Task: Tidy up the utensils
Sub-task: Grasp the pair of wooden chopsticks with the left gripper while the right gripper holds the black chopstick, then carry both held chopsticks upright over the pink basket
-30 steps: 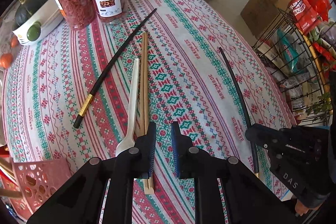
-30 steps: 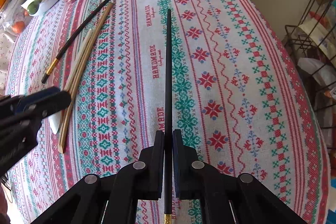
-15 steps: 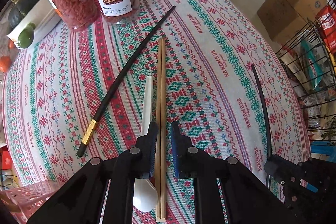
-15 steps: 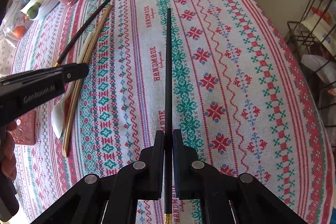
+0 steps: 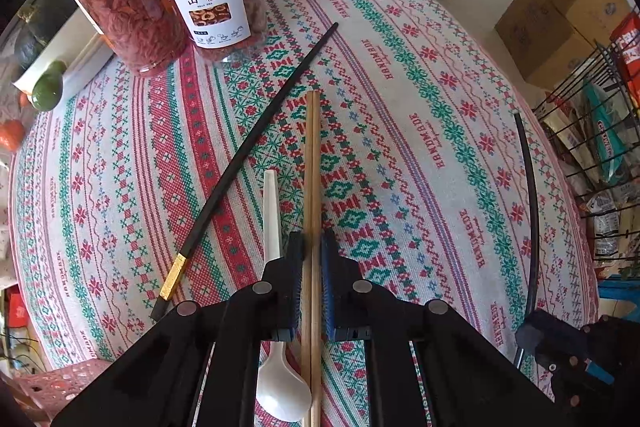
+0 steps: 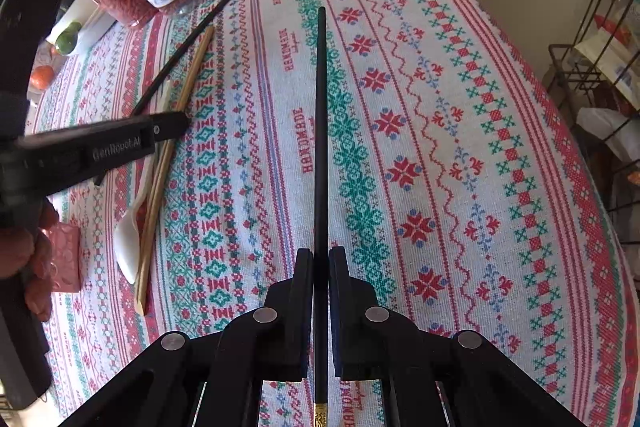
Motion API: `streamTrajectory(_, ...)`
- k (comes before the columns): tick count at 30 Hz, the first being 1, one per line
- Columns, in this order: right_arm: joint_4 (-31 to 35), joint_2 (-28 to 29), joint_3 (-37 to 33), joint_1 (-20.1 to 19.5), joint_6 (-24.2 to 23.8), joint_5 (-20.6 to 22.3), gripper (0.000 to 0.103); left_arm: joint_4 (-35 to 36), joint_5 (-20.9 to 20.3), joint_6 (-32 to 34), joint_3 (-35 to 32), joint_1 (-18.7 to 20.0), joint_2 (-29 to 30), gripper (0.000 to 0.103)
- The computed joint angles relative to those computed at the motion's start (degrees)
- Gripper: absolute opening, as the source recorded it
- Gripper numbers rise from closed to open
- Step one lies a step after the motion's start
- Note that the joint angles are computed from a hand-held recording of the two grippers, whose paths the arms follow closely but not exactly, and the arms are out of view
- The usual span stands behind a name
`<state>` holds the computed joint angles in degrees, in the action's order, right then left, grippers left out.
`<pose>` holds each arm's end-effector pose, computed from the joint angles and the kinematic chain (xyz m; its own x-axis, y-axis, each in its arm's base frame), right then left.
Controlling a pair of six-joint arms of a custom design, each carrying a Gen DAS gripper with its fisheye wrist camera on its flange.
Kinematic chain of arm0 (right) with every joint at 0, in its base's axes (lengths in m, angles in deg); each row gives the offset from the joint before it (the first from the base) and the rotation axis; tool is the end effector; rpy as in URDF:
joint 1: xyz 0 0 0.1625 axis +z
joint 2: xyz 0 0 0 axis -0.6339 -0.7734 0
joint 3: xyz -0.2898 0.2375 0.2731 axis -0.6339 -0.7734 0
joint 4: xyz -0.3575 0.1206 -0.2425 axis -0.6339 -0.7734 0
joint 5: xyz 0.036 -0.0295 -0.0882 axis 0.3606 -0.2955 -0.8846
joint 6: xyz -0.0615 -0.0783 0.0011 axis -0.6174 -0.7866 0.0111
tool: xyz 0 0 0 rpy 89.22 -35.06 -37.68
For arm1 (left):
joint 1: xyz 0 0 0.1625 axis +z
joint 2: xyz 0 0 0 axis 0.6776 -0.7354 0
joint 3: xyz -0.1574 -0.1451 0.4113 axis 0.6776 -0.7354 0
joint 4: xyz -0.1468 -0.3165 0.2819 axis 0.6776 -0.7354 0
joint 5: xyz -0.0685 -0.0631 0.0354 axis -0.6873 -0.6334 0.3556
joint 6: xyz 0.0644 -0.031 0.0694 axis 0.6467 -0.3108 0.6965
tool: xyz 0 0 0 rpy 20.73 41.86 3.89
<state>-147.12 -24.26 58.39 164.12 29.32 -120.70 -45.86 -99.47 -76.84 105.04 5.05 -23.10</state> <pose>0.3387 -0.3465 0.0742 -0.8773 0.0706 0.4747 -0.0564 0.9671 -0.2482 -0.1484 -0.4538 0.2438 -0.7011 0.2752 -0.6578 0.3841 0.9230 -0.0233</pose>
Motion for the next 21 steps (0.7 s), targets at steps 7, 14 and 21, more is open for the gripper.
streamTrajectory(7,-4.85,-0.72,0.55,2.63,0.77,-0.88,0.005,-1.38,-0.63,1.26,5.44,-7.83,-10.52,0.01)
streamTrajectory(14,-10.22,-2.82,2.06,7.41,2.29,-2.92,0.005,4.56,0.91,-2.79,9.84,-17.77,-25.49,0.009)
streamTrajectory(21,-14.87,-2.11,1.32,12.85,1.12,-6.5,0.005,17.3,2.95,-9.69,10.27,-28.87,-39.09,0.009)
